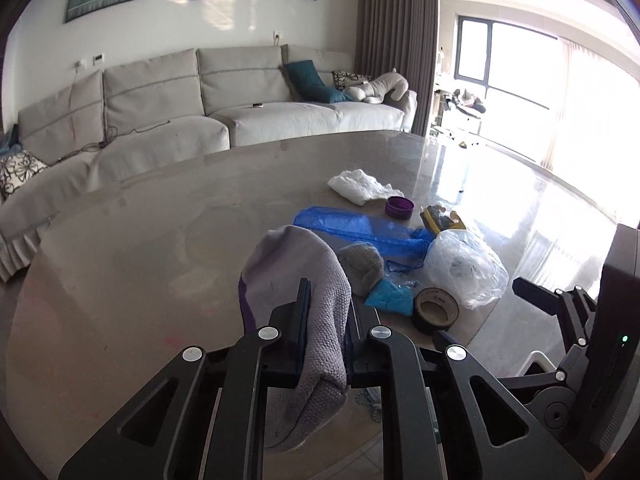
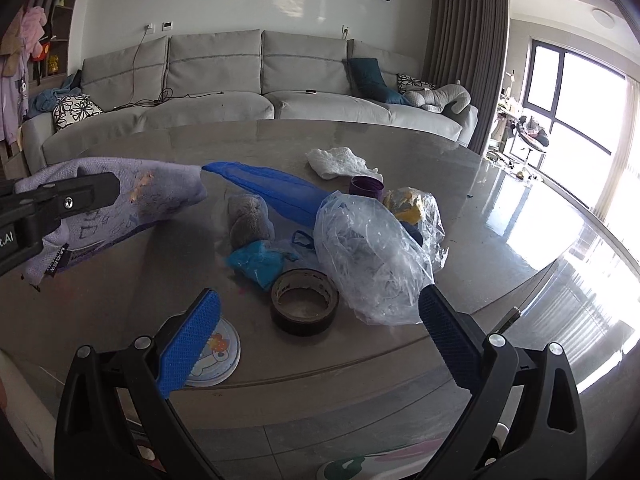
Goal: Collect trash
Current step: 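Grasp the round bear-print lid with the right tool while the left tool holds the cloth, then carry both items over the white bin while the left tool releases the grey cloth inside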
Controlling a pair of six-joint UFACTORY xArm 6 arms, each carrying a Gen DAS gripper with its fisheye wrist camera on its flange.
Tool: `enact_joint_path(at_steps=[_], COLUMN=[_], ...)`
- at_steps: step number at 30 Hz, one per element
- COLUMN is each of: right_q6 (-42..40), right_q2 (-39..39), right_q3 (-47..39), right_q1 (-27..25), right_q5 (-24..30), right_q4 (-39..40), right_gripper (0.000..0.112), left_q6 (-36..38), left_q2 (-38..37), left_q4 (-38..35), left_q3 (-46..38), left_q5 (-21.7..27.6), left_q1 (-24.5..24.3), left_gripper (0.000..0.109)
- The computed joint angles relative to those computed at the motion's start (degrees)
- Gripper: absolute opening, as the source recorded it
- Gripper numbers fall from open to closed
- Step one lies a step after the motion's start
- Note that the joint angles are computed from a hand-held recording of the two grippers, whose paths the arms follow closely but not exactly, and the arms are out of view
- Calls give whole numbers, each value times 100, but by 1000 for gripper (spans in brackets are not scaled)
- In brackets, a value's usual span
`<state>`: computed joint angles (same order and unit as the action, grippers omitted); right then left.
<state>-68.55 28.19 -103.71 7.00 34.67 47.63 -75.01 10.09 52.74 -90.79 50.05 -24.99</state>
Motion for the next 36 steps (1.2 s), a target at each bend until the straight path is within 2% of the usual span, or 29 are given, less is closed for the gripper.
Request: enact_joint_path(at_steps=[7,14,15,16,19,20,25,36], right_q6=[-492,-747,-716,-663,-410,-420,-363,-679], right_q2=[-437,-592,-602,-595,-531,-555,-588,-894], right_q3=[837,1170,1208,1218,1090,1125,1055,1054], right_q1=[243,330,337,344,252,264,195,57], right_q5=[-87,-74,-88,-54,446,404,765,601], right_q4=[389,513,494,454,469,491,521,968], right_gripper=[99,99,96,86,70,61,57,57], left_q6=[-14,-148,-182,-223,-256,-259,-273,-266], left_q2=[-244,-463,-492,-531,-548,-556,-478,-513], left_q4=[77,323,383,416,387,369,496,537], left_q3=[227,377,410,464,485,496,391,410], left_q5=[-41,-14,-8,-22,-14,-42,14,223], left_q1=[10,-12,-22,-18,0,11,-47,-120], left_gripper=[12,12,12,12,12,12,12,12])
